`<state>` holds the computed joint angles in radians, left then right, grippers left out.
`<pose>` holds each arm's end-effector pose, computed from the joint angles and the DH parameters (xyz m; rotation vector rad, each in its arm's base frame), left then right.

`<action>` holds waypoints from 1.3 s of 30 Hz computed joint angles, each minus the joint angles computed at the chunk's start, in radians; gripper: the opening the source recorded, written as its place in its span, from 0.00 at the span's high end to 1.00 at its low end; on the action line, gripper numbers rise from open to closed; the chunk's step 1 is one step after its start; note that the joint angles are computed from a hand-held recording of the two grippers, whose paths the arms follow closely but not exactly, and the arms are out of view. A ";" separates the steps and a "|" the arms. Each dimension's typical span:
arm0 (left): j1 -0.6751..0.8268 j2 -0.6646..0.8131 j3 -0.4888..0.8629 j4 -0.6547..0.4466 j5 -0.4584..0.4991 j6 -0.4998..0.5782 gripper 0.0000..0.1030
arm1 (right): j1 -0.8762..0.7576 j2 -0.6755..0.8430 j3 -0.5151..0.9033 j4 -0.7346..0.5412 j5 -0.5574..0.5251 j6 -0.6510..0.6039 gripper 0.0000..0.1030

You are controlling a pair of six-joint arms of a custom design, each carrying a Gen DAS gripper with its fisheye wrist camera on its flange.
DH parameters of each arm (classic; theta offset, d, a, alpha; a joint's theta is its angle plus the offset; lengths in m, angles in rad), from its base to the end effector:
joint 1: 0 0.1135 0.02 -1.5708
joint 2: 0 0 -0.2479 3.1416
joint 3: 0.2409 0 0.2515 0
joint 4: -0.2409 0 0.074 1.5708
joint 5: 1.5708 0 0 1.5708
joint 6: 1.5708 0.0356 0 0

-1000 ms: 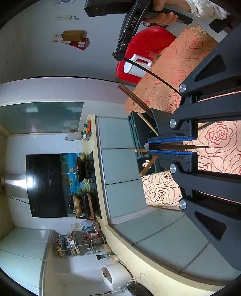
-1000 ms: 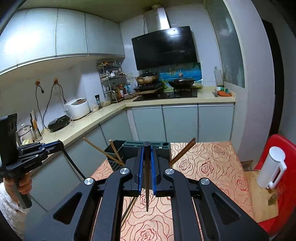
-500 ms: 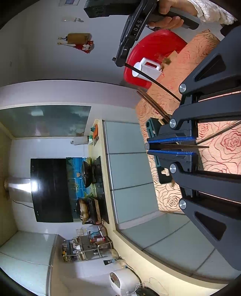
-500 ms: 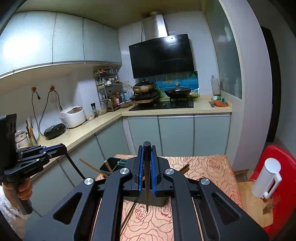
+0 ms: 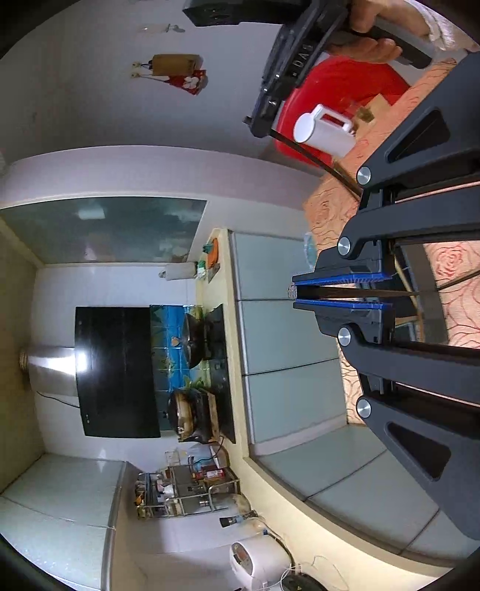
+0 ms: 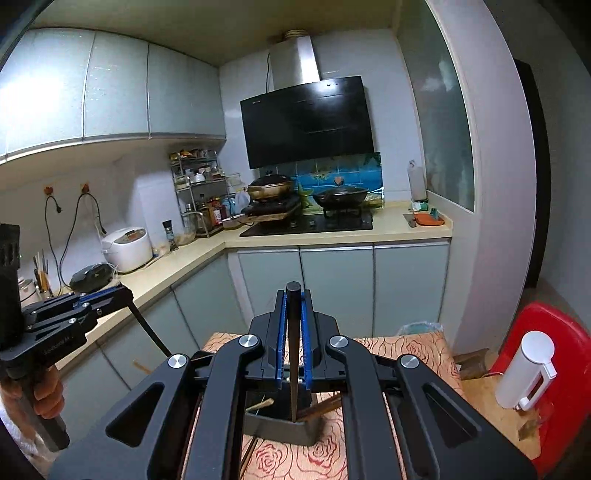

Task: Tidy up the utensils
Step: 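Carry both chopsticks over the black holder while both tools open to release them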

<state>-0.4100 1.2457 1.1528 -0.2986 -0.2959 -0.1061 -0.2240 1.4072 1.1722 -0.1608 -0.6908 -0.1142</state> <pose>0.2696 -0.1059 0.3443 0.1022 1.9421 -0.0515 0.3216 -0.0500 0.3205 -0.3401 1.8663 0.4476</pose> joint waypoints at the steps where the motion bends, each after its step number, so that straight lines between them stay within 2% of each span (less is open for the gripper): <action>1: 0.004 0.015 0.013 0.005 0.001 0.000 0.93 | 0.009 0.013 0.009 0.007 0.012 0.006 0.92; 8: 0.038 0.129 0.049 0.075 0.010 -0.022 0.93 | 0.058 0.090 0.034 0.055 0.070 0.030 0.92; 16: 0.075 0.221 0.026 0.131 0.024 -0.027 0.93 | 0.121 0.182 0.051 0.028 0.126 -0.001 0.92; 29: 0.093 0.228 -0.016 0.149 0.020 -0.029 0.92 | 0.175 0.250 0.095 -0.035 0.155 -0.009 0.90; 30: 0.094 0.226 -0.016 0.146 0.019 -0.032 0.87 | 0.174 0.252 0.098 -0.040 0.154 -0.011 0.89; 31: 0.094 0.220 -0.019 0.145 0.016 -0.036 0.72 | 0.175 0.248 0.097 -0.041 0.156 -0.015 0.86; 32: 0.092 0.212 -0.026 0.149 0.008 -0.039 0.65 | 0.176 0.243 0.093 -0.037 0.160 -0.015 0.70; 33: 0.092 0.198 -0.039 0.162 -0.001 -0.039 0.53 | 0.176 0.232 0.079 -0.022 0.168 -0.007 0.52; 34: 0.090 0.186 -0.048 0.168 -0.008 -0.038 0.49 | 0.173 0.226 0.069 -0.002 0.173 0.003 0.46; 39: 0.082 0.123 -0.095 0.175 -0.019 -0.025 0.37 | 0.160 0.175 0.020 0.047 0.181 -0.005 0.44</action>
